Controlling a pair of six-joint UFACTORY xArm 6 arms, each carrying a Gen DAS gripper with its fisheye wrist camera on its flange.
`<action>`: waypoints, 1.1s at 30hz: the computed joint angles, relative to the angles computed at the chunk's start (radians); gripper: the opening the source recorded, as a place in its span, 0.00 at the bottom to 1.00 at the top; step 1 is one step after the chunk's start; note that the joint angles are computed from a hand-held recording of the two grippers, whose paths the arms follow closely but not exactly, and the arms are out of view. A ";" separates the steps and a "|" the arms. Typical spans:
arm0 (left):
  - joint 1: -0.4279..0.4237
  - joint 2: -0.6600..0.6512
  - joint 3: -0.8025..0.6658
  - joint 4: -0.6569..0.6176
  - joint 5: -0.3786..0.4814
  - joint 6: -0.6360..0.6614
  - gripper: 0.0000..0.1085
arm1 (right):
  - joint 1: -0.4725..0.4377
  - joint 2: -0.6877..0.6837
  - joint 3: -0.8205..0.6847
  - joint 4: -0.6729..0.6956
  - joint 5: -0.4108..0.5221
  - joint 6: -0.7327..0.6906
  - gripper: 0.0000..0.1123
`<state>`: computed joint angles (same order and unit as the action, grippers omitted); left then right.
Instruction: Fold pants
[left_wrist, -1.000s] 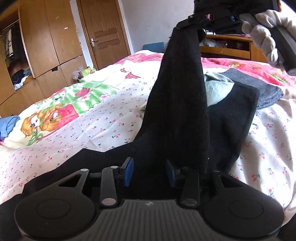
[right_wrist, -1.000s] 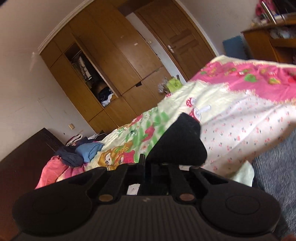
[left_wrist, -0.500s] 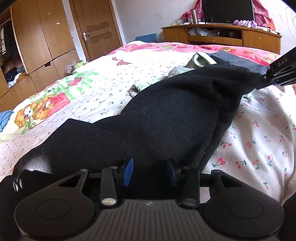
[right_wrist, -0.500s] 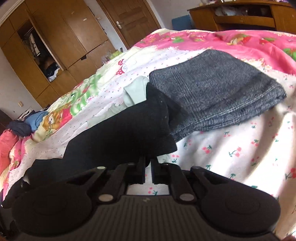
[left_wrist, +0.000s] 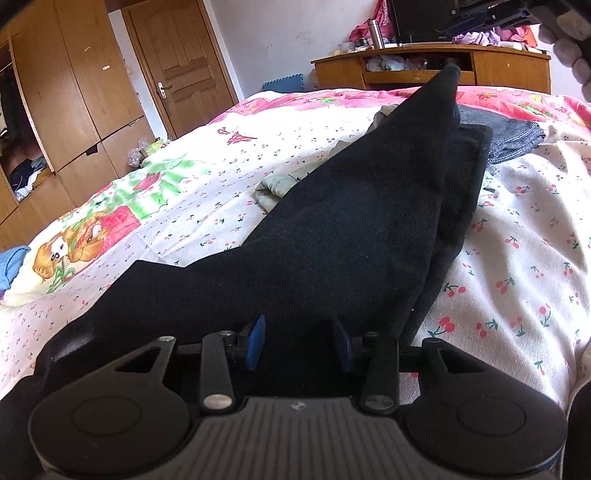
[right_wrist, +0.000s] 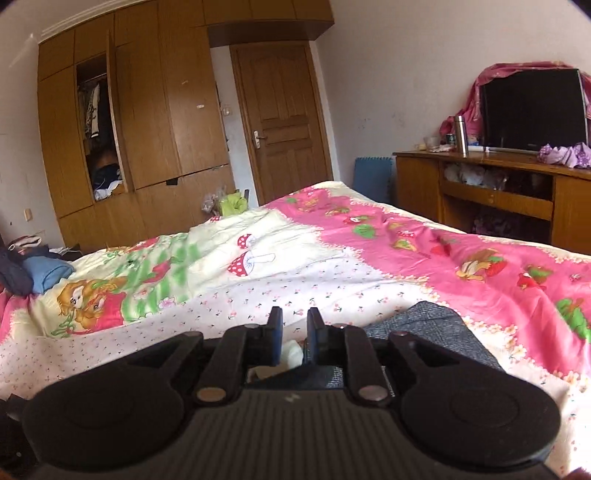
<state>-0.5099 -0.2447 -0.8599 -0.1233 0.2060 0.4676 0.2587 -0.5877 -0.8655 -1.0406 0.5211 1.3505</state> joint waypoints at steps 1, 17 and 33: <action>-0.001 0.003 0.002 -0.022 -0.007 0.022 0.50 | 0.011 -0.036 0.031 0.030 0.023 -0.019 0.15; -0.011 0.025 -0.014 -0.115 -0.010 0.097 0.51 | -0.051 0.432 -0.296 0.650 0.078 -0.695 0.37; -0.002 0.065 -0.068 -0.234 0.013 0.071 0.52 | -0.109 0.688 -0.482 1.180 -0.247 -0.776 0.22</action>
